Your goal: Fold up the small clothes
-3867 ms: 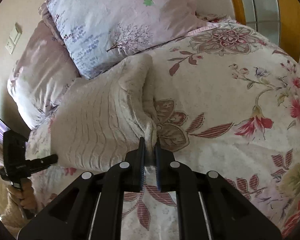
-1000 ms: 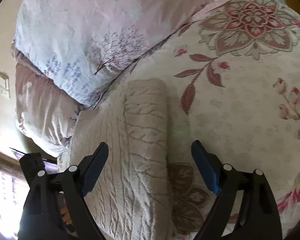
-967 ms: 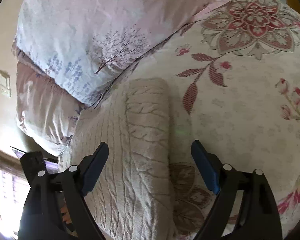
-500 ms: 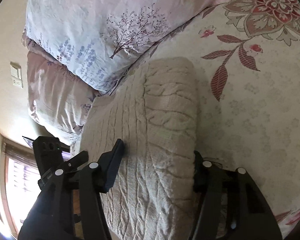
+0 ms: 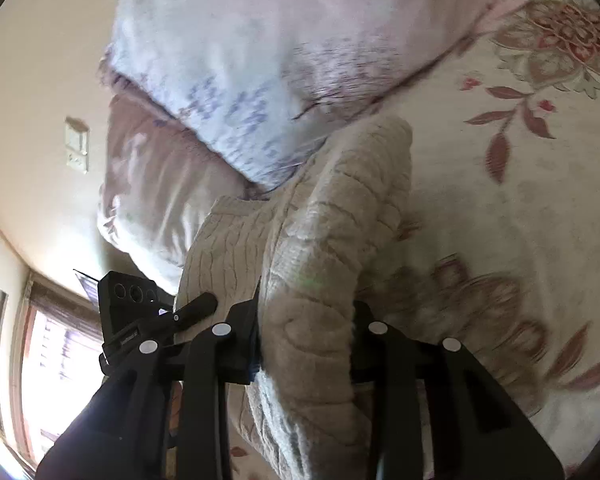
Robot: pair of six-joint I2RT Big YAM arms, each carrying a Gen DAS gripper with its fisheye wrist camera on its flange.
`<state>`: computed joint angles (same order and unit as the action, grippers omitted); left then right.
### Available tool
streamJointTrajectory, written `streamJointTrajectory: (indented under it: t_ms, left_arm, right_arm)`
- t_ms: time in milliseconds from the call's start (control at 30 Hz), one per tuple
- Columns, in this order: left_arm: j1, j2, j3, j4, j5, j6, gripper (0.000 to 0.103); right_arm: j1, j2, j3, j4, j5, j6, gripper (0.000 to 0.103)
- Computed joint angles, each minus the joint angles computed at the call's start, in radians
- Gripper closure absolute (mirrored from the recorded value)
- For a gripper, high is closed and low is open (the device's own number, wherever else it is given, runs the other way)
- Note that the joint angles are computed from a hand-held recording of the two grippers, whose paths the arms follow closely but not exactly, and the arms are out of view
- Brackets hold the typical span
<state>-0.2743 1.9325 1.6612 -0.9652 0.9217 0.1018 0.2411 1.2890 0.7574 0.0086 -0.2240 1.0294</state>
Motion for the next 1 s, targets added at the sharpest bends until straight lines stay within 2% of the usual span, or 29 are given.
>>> streamJointTrajectory:
  t_ms: [100, 233, 333, 433, 467, 500, 533, 567, 633, 700, 800, 833, 867, 933, 967, 1000]
  left_arm:
    - [0.051, -0.028, -0.004, -0.057, 0.016, 0.06, 0.066]
    - [0.13, -0.035, 0.026, -0.147, 0.01, 0.13, 0.065]
    - [0.189, -0.01, 0.058, -0.182, -0.011, 0.155, 0.064]
    - [0.227, 0.048, 0.091, -0.17, -0.079, 0.109, 0.061]
    - [0.23, 0.062, 0.096, -0.169, -0.111, 0.087, 0.057]
    - [0.24, 0.087, 0.111, -0.192, -0.107, 0.08, 0.054]
    - [0.258, 0.112, 0.117, -0.205, -0.043, 0.07, 0.053]
    - [0.266, 0.12, 0.119, -0.213, -0.016, 0.074, 0.052]
    - [0.269, 0.107, 0.099, -0.184, -0.02, 0.074, 0.048]
    - [0.272, 0.083, 0.07, -0.15, -0.047, 0.086, 0.045]
    - [0.29, 0.054, 0.029, -0.145, -0.057, 0.11, 0.042]
    - [0.284, 0.052, 0.025, -0.136, -0.06, 0.104, 0.041]
    - [0.289, 0.046, 0.019, -0.147, -0.062, 0.134, 0.039]
    - [0.289, 0.02, -0.015, -0.116, -0.08, 0.134, 0.037]
    - [0.287, 0.008, -0.03, -0.092, -0.094, 0.129, 0.036]
    - [0.282, 0.0, -0.039, -0.07, -0.11, 0.124, 0.034]
  right_arm:
    - [0.041, 0.018, 0.032, 0.021, 0.017, 0.005, 0.073]
    - [0.111, 0.081, 0.123, -0.007, 0.07, -0.064, 0.073]
    - [0.16, 0.167, 0.209, -0.029, 0.11, -0.105, 0.073]
    - [0.182, 0.289, 0.325, -0.151, 0.11, -0.121, 0.073]
    - [0.184, 0.329, 0.36, -0.206, 0.111, -0.113, 0.069]
    - [0.18, 0.351, 0.369, -0.21, 0.107, -0.091, 0.065]
    - [0.169, 0.35, 0.358, -0.187, 0.081, -0.075, 0.064]
    - [0.159, 0.344, 0.351, -0.186, 0.052, -0.067, 0.062]
    - [0.148, 0.32, 0.329, -0.177, 0.037, -0.056, 0.061]
    - [0.14, 0.28, 0.293, -0.154, 0.056, -0.053, 0.059]
    - [0.126, 0.25, 0.26, -0.101, 0.095, -0.037, 0.059]
    - [0.123, 0.254, 0.267, -0.103, 0.097, -0.034, 0.059]
    - [0.12, 0.265, 0.275, -0.102, 0.09, -0.041, 0.06]
    - [0.125, 0.288, 0.308, -0.136, 0.11, -0.076, 0.083]
    - [0.133, 0.296, 0.321, -0.154, 0.151, -0.091, 0.092]
    - [0.138, 0.305, 0.341, -0.182, 0.2, -0.107, 0.093]
